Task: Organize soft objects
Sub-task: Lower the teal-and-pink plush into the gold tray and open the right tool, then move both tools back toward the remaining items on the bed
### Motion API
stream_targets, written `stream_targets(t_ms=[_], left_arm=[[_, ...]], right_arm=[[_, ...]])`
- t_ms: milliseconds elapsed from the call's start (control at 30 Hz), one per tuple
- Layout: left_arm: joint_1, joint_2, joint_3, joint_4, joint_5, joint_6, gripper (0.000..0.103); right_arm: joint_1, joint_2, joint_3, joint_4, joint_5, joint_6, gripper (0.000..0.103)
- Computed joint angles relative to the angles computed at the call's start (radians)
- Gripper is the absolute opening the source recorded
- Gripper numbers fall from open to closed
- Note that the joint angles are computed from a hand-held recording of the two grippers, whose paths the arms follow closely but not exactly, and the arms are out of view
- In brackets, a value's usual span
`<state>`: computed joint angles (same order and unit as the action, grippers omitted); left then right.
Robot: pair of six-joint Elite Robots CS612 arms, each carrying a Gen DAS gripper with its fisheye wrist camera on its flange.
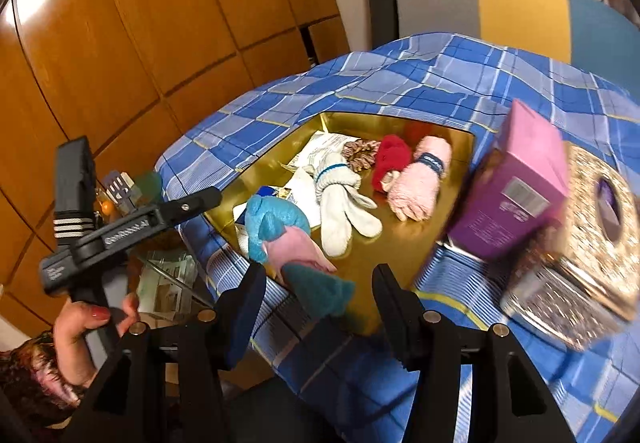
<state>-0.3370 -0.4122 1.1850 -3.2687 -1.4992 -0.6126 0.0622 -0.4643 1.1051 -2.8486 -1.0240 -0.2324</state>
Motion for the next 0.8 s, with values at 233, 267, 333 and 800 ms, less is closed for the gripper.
stream_targets(t_ms=[233, 267, 333, 800], left_arm=[[-0.019, 0.01, -0.015, -0.009, -0.069, 0.109, 0.065], [-0.023, 0.012, -0.018, -0.006, -0.081, 0.126, 0.065], [-0.03, 0.014, -0.021, 0.001, -0.11, 0.158, 0.065], [-0.09, 0.008, -0.037, 0.082, -0.268, 0.312, 0.065]], right_arm=[[-0.04, -0.054, 0.116, -0.111, -0.037, 0.059, 0.056], [-0.047, -0.06, 0.13, -0.127, -0.05, 0.071, 0.056], [-0.063, -0.069, 0.154, -0.158, -0.074, 0.106, 0.056], [-0.165, -0.069, 0.201, -0.235, -0.305, 0.393, 0.059]])
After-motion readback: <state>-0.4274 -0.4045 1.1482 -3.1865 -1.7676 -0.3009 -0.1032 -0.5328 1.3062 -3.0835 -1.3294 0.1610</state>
